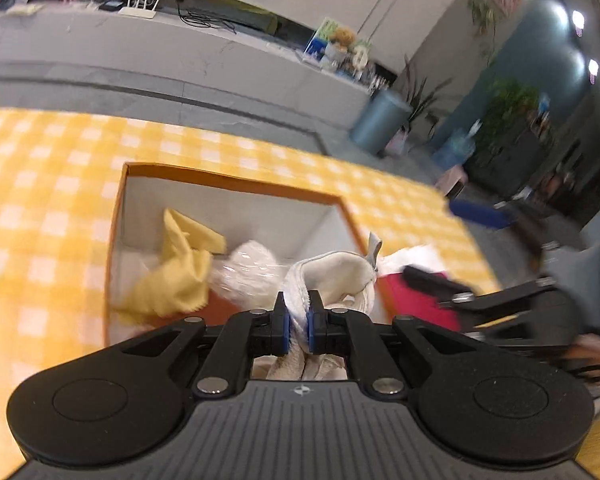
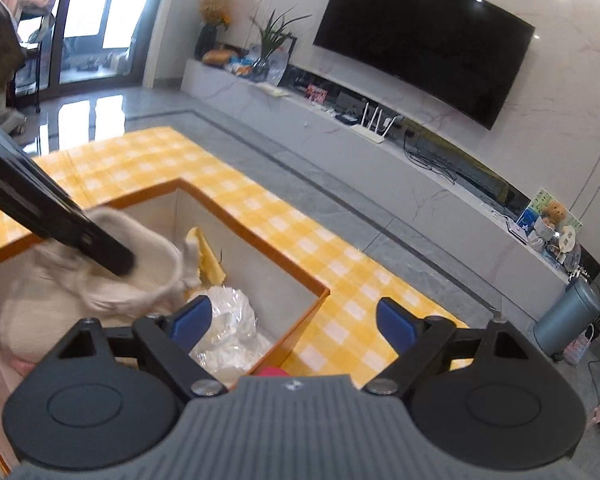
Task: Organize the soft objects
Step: 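Open the right tool to drop the bundle while the left tool releases the pouch into the box, then move both open tools back over the white cloth and snack packet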
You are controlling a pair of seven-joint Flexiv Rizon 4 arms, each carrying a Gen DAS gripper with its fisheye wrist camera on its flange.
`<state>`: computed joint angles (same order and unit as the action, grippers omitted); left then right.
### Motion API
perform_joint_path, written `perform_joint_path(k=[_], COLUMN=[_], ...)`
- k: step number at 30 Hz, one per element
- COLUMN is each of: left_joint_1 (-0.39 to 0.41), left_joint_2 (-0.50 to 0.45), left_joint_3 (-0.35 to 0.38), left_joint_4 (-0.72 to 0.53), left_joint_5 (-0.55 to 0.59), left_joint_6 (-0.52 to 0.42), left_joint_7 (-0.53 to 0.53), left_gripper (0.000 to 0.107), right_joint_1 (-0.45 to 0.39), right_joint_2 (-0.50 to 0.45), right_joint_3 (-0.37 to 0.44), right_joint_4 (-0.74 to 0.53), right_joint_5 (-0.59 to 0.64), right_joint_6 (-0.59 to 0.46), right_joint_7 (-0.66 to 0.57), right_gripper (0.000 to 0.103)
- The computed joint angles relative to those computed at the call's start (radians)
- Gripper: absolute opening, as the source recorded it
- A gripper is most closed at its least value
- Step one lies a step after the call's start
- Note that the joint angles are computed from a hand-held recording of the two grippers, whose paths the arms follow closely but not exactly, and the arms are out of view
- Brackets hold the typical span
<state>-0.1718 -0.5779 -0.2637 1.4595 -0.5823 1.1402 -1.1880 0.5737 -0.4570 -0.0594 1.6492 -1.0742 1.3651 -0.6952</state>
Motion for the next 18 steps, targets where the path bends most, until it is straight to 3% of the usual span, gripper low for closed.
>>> perform_joint_path(k=[7, 10, 12, 18], left_joint_1=[-0.154, -0.155, -0.140, -0.159], left_joint_2=[-0.072, -0.069, -0.064, -0.068], left_joint_3=[0.257, 0.270, 0.249, 0.266], left_joint_4=[-0.158, -0.162, -0.145, -0.123], left_joint_5=[0.353, 0.409, 0.426, 0.482], left_joint_6=[0.013, 0.018, 0.051, 0.256], left_joint_7=[-0.233, -0.311, -0.324, -0.370], left_gripper=[0.015, 0.029, 0.059, 0.087], right_joint_1=[-0.005, -0.011, -0.012, -0.022], right_joint_2=[0.017, 0.018, 0.015, 0.011], right_joint_3=[-0.010, -0.008, -0.011, 0.006], right_joint_4=[0.022, 0.030, 0.028, 0.031], right_joint_5=[-0.034, -0.046, -0.059, -0.033], right_joint_6=[0.013, 0.022, 0.019, 0.017], right_joint_7=[0.038, 0.053, 0.057, 0.047], right_gripper=[0.081, 0.081, 0.080, 0.080])
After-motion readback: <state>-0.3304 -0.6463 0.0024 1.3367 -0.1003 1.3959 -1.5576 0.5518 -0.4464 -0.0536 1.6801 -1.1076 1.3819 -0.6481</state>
